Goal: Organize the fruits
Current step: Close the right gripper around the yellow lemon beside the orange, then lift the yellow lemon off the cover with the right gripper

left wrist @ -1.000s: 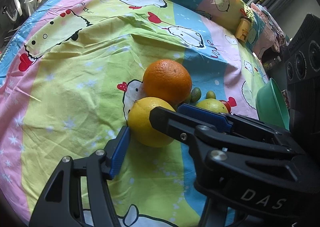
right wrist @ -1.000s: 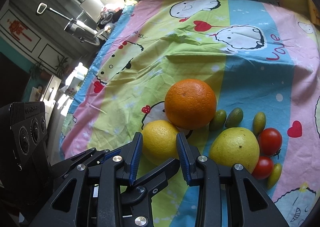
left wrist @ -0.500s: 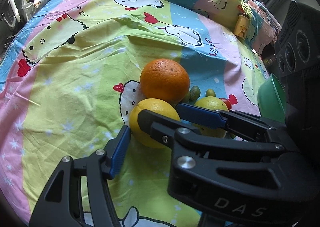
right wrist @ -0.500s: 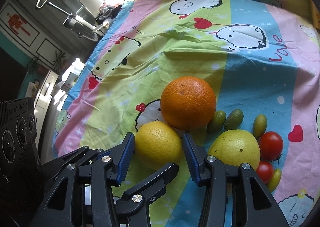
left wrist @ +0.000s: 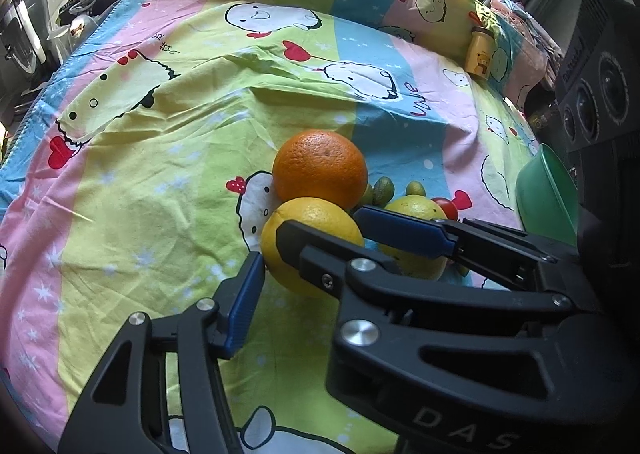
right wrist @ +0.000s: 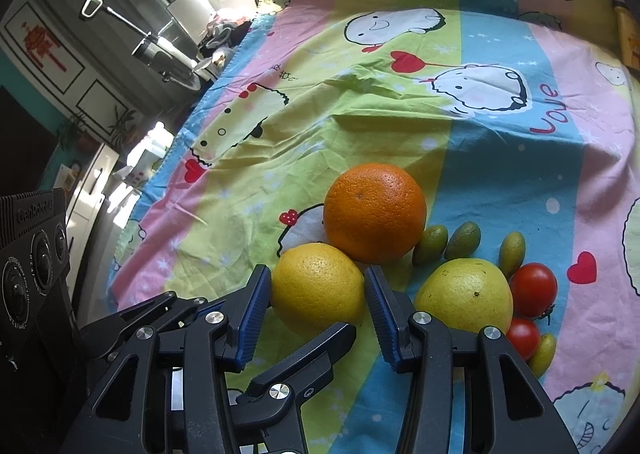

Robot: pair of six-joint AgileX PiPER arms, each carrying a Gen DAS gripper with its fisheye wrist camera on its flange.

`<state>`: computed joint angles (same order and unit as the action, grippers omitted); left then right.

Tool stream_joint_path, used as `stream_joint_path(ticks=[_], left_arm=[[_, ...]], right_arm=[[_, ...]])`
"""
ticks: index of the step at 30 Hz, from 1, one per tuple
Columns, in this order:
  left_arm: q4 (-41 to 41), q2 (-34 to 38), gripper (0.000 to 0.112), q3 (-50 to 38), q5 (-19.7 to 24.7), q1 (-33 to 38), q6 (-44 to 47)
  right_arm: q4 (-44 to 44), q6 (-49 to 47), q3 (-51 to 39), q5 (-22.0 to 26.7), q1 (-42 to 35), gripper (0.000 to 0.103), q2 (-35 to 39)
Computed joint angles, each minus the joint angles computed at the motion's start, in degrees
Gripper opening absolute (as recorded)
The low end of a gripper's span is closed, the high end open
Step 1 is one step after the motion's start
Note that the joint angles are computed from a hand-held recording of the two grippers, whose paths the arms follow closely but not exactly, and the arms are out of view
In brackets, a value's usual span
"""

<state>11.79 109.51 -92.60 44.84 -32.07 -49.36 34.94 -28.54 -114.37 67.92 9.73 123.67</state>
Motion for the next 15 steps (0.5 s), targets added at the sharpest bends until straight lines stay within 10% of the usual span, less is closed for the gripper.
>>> stream_joint_path(ticks=[15], left_arm=[[12.66,-2.86,0.052,-1.72,2.66,-5.39,-8.31]], right_arm=[[6.22,-6.63,9.7,-4.84,-2.72,0.05,-9.38]])
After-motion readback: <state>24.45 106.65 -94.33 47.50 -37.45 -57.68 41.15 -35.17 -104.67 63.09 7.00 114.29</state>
